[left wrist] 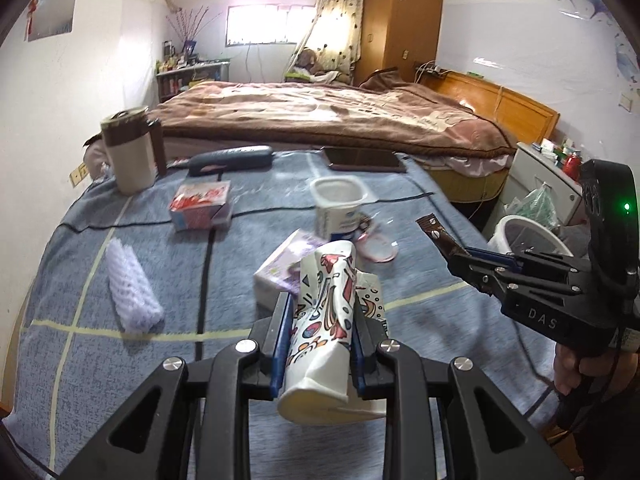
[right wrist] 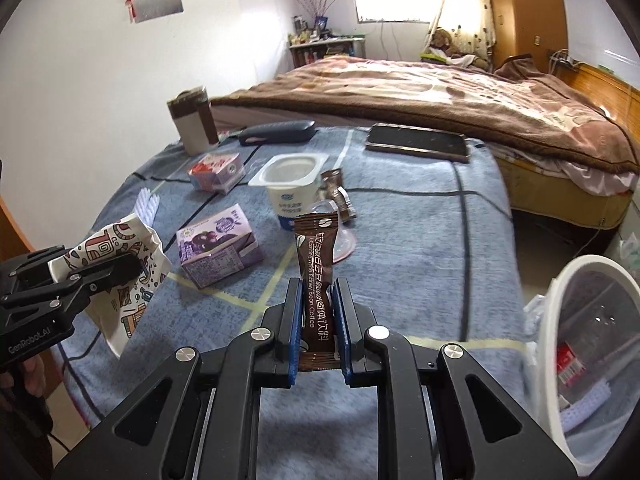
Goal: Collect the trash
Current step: 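Carry the paper cup in left gripper and wrapper in right gripper over the wastebasket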
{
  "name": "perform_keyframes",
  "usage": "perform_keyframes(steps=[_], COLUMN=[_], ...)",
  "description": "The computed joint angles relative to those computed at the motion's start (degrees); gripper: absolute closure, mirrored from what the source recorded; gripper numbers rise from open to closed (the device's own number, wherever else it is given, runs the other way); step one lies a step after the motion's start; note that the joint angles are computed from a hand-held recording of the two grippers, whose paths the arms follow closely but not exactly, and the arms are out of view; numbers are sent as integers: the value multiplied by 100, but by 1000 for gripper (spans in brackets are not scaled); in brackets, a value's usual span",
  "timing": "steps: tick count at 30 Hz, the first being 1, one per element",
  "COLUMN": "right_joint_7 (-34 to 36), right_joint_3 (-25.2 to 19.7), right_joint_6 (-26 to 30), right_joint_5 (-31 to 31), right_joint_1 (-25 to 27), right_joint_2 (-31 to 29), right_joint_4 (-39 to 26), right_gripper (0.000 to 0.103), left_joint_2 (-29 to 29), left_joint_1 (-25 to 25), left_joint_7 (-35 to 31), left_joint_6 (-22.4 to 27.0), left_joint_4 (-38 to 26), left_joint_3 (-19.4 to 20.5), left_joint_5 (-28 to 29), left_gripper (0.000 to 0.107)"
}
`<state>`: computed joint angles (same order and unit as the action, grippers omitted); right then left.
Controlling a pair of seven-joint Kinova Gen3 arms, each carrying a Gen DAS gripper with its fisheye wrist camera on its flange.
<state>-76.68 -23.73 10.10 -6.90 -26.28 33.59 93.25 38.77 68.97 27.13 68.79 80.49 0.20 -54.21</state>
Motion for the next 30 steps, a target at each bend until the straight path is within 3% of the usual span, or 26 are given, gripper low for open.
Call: perform_keyframes(steps=[5,14,21,30], right_joint_7=[8,-190,-509,-911], right_joint_3=[-160,-300,-71,416], right_joint_6=[-235,-550,-692,-745], right_joint_5=[-54,16,94,240], right_joint_1=[292,798,1023,1113], right_joint_2=[-190,-437,-615,-790], right_joint_4=[264,645,875,1031], right_gripper=[85,85,85,85], left_joint_2=[154,535,985,1848], left_joint_1=[14,-53,-147,-374], left_joint_7=[-319,-1118,-2009,-3379], left_joint_6=[82,-187,-530,-595], left_joint_4=[-397,-1264,-2247,-4049], left_joint_3=[-26,-214,-473,-683], left_joint_5=[-75,-16,214,928], left_gripper=[81,81,81,81])
